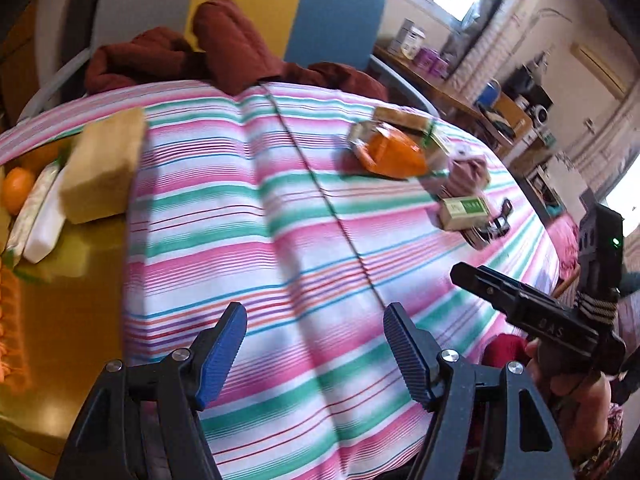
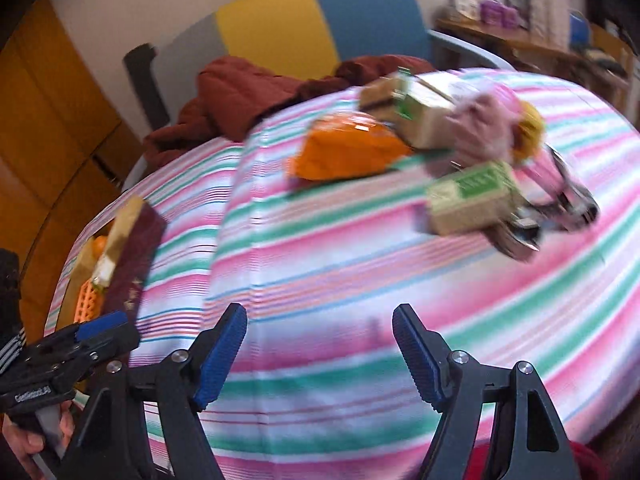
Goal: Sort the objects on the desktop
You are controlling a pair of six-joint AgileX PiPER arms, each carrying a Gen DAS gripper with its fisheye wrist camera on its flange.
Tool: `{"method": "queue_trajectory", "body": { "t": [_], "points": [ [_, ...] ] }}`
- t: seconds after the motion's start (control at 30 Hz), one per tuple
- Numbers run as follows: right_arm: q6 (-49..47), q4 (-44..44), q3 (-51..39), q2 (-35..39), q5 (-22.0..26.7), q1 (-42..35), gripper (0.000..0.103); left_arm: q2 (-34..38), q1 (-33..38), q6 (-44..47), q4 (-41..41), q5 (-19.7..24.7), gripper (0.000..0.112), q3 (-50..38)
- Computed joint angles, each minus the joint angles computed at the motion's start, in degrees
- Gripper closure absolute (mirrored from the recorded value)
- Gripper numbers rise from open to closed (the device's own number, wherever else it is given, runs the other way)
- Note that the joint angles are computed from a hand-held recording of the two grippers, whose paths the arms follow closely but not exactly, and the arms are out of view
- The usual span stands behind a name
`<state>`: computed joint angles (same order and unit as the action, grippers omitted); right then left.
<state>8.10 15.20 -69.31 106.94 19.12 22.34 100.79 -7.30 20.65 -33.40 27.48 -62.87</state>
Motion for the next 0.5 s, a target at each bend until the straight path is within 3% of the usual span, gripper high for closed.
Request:
{"method": "queue_trajectory", "body": {
  "t": [0.2, 0.3, 0.5],
  "points": [
    [5.35, -2.67, 5.39, -1.60, -3.08, -6.98, 0.026, 0.66, -2.62, 1.24, -0.78, -1.47, 0.040, 0.85],
    [13.91, -10.86, 5.04, -1.96, -3.46, -10.86, 0.023, 1.24, -2.96, 0.30, -0.58, -1.48, 0.040, 1.01],
    [30.68, -27.13, -3.35, 2.94, 4.45, -14.77, 0.023, 1.45, -3.36, -0.55, -0.31, -1.44, 0.040, 1.38]
  ]
}}
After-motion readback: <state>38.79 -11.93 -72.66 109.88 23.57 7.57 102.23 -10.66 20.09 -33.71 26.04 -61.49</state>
